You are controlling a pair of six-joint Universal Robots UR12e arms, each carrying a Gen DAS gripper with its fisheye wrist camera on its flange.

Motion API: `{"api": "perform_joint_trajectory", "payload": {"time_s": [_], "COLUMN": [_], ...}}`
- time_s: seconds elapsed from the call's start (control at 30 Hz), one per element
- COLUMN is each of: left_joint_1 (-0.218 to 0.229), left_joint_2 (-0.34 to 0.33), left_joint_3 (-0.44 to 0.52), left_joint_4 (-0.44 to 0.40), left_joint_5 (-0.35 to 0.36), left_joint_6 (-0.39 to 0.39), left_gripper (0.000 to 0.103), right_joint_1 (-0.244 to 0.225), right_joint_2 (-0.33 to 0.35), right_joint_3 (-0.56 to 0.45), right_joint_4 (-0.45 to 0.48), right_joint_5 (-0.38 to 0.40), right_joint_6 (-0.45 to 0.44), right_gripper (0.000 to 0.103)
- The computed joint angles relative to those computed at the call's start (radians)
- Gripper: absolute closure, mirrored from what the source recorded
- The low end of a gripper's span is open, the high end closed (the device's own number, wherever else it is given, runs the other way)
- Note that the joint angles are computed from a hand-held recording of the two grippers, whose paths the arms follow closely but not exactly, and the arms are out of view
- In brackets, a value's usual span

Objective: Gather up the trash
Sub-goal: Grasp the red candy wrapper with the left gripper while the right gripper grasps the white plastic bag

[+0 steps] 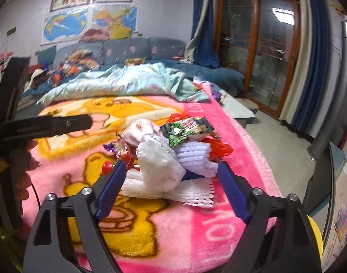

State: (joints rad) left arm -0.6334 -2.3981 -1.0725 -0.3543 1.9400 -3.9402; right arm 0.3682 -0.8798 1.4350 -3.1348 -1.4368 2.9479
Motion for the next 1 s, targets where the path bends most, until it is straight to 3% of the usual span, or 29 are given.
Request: {"api": "perform_joint_trajectory", "payload": {"time_s": [0.23, 0.37, 0.5, 0.57, 0.77, 0.9, 1.0], "left_joint_1": [0.037, 0.052, 0.064, 0.07, 0.077, 0.083, 0.082], "left_joint_2": [-0.014, -0.018, -0.027, -0.034, -0.052, -0.061, -0.067], "left_joint_3": [0.013, 0.007, 0.004, 0.004, 0.019, 0.024, 0.03], "left_joint_4": [-0.016, 0.002, 0.031, 0.048, 0.071, 0.082, 0.082], "left_joint_5": [-0.14, -0.216, -0.3, -0.339, -0.388, -0.436, -0.446], "left_joint_6": [-0.084, -0.154, -0.218, -0.247, -0.295, -0.334, -0.333], "left_gripper": [0.041, 0.042, 0.043, 0.046, 0.048, 0.072, 0.078], "right_joint_1": [0.004, 0.005, 0.0, 0.0, -0.008, -0.018, -0.022], "right_joint_2": [0.036, 0.053, 0.062, 0.065, 0.06, 0.056, 0.052], "right_joint_3": [-0.059, -0.09, -0.109, -0.114, -0.095, -0.088, -0.084], "right_joint_4": [0.065, 0.107, 0.162, 0.176, 0.154, 0.147, 0.15], "right_joint_5": [0.015, 0.014, 0.037, 0.053, 0.097, 0.125, 0.147], "right_joint_6": [-0.052, -0.074, -0.077, -0.072, -0.046, -0.015, -0.009], "right_gripper": [0.034, 0.037, 0.056, 0.061, 0.066, 0.068, 0.068]}}
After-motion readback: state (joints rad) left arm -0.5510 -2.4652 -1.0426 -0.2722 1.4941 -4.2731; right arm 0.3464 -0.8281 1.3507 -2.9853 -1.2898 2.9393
